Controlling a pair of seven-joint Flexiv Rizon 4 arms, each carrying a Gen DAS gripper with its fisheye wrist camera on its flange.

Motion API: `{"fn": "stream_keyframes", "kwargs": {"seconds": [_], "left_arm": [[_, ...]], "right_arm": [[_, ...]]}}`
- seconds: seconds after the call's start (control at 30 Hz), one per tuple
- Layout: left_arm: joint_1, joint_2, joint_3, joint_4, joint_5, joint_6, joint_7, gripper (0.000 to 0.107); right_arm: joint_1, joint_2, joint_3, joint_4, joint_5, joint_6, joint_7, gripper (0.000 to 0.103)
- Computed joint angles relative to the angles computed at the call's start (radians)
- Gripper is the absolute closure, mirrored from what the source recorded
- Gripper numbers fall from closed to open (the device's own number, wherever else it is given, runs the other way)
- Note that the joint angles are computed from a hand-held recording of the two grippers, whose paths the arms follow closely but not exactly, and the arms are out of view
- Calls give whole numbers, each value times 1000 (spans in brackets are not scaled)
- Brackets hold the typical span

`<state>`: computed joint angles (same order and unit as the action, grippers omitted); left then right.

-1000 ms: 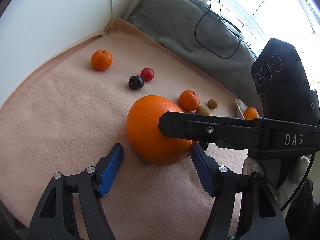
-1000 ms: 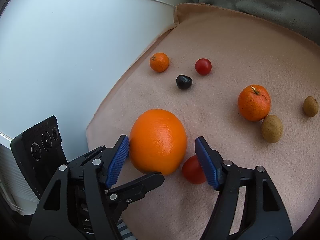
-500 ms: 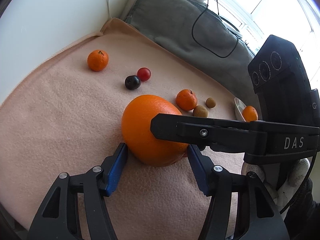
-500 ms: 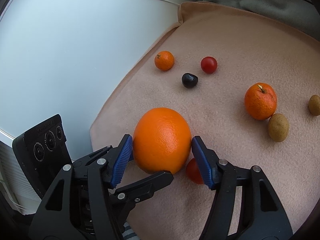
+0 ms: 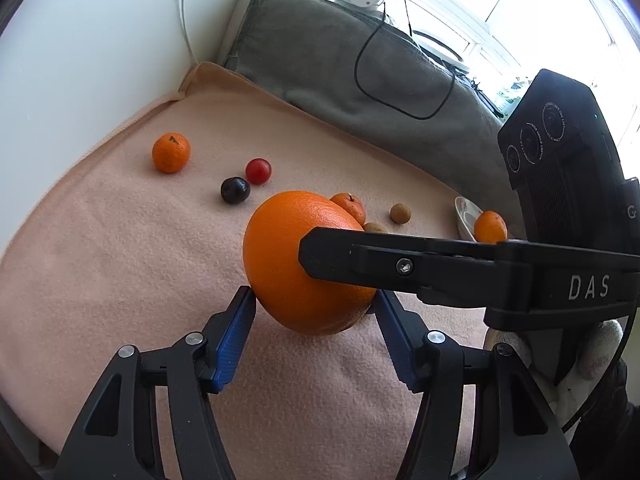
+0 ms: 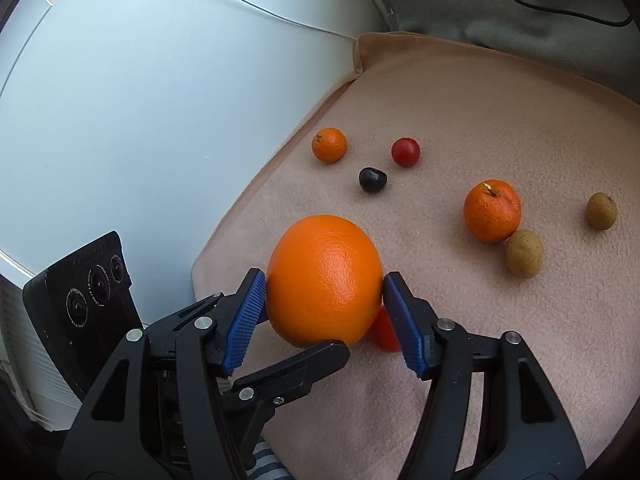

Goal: Organize fruits
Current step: 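Carry the oval orange with the left tool onto the plate and release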

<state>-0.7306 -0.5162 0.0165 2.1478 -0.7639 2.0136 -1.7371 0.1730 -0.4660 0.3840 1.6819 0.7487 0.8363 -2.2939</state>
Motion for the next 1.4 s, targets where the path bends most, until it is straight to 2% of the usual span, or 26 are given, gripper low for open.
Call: {"fn": "stream_keyframes", "kwargs": {"seconds": [0.27, 0.53, 0.93, 1.4], "left_arm": [[-66, -35, 50, -94, -46, -44, 79, 45], [-109, -94, 117, -227, 2, -139, 104, 45], [-76, -197, 136, -458, 190, -293, 44, 45], [1, -297, 70, -688, 381, -431, -27, 45]], "right_arm": [[-46, 47, -14, 24, 50, 8, -36, 39], [-101, 85, -52, 36, 107, -4, -60, 39], [-176, 118, -120, 42, 168, -13, -79, 39], [-241, 75, -150, -7, 176, 1, -46, 39]]}}
